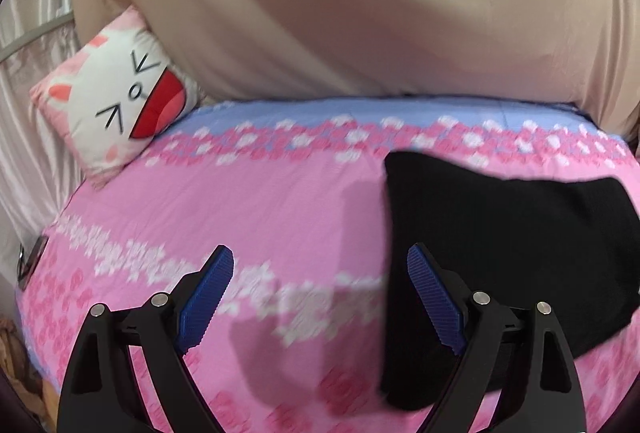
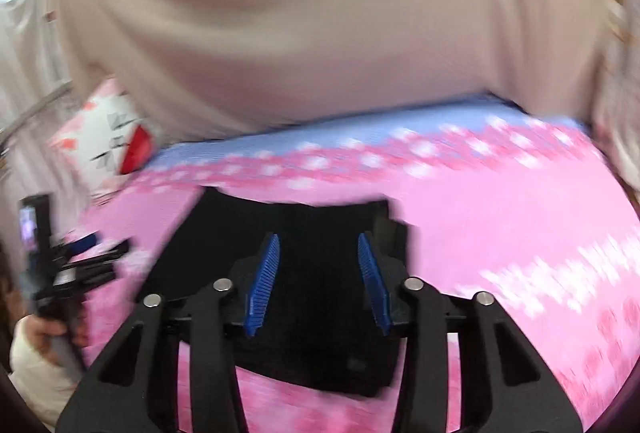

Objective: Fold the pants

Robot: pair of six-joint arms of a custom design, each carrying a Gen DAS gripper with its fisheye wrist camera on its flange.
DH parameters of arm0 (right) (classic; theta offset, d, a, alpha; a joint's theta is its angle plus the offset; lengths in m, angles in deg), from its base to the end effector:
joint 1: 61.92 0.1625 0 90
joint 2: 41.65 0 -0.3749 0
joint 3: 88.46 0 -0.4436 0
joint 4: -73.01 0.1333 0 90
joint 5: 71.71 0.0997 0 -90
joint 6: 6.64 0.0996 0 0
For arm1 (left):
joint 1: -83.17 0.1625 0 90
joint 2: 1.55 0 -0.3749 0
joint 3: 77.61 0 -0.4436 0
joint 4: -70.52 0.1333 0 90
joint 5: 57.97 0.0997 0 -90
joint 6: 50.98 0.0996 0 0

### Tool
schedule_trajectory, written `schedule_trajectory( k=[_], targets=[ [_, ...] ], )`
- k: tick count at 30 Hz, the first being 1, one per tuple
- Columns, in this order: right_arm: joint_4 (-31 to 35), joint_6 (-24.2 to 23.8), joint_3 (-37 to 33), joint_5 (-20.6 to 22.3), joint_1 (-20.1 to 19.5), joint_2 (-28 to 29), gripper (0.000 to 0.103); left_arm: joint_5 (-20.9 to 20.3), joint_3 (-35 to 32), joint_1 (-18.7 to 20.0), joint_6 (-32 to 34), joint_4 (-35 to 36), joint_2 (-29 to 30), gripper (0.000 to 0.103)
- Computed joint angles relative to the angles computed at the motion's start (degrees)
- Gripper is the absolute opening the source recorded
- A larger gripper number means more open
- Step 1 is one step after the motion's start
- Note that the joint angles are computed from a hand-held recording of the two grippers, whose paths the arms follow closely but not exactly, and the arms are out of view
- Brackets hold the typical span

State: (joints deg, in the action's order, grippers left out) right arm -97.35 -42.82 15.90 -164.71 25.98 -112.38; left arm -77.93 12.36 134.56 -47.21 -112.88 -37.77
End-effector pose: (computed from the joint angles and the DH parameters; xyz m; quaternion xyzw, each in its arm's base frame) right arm 0.1048 -0.6381 0.2751 0.2590 -0.8804 0.3667 0.1527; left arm -0.2365 -0.6598 0.0637 0.0970 0.7887 -0.4266 0.4319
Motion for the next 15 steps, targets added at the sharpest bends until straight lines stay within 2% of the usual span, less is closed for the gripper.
schedule_trajectory(
  k=[2,4,6,7,8,10,11,12,13,14,15],
  targets=[
    [2.4,-0.2,-4.3,-0.8,1.2,5.0,0.036,-1.2,-2.9,0.2,1.1,0.1,2.2,0.087],
    [5.5,0.9,-9.6,-3.3,1.4,10.1,0.035,-1.6,-7.1,1.0,-1.6,6.2,5.1,0.087],
    [6.3,2.8,-15.3,-8.2,0.1,15.2,0.03,-2.4,-9.4,2.1,-6.4,13.8,6.5,0.087],
    [5.4,3.8,-16.9,-9.5,-0.7,16.7,0.014,-2.7,-10.2,2.6,-8.1,16.5,7.0,0.087],
    [5.8,6.4,-19.1,-8.3,-3.2,17.7,0.0,-3.3,-10.5,2.9,-8.5,16.7,7.4,0.089],
    [11.9,14.5,-19.8,-1.1,-6.5,15.8,0.0,-5.0,-10.4,3.6,-8.8,15.0,7.7,0.098],
    [12.9,16.1,-19.0,0.1,-7.0,14.6,0.0,-5.1,-10.5,3.7,-9.2,14.8,7.7,0.098],
    [11.5,15.3,-18.1,-1.0,-6.2,13.7,0.0,-4.9,-10.5,3.7,-8.9,14.6,7.8,0.098],
    [7.6,12.5,-16.0,-3.0,-5.1,12.7,0.005,-4.2,-10.7,3.6,-8.5,14.7,7.9,0.098],
    [4.9,10.9,-13.1,-2.5,-4.3,10.8,0.006,-3.9,-10.7,3.4,-8.3,14.6,7.9,0.098],
    [4.6,10.3,-11.1,0.0,-4.3,9.3,0.005,-3.8,-10.5,3.2,-7.3,13.6,7.8,0.098]
  ],
)
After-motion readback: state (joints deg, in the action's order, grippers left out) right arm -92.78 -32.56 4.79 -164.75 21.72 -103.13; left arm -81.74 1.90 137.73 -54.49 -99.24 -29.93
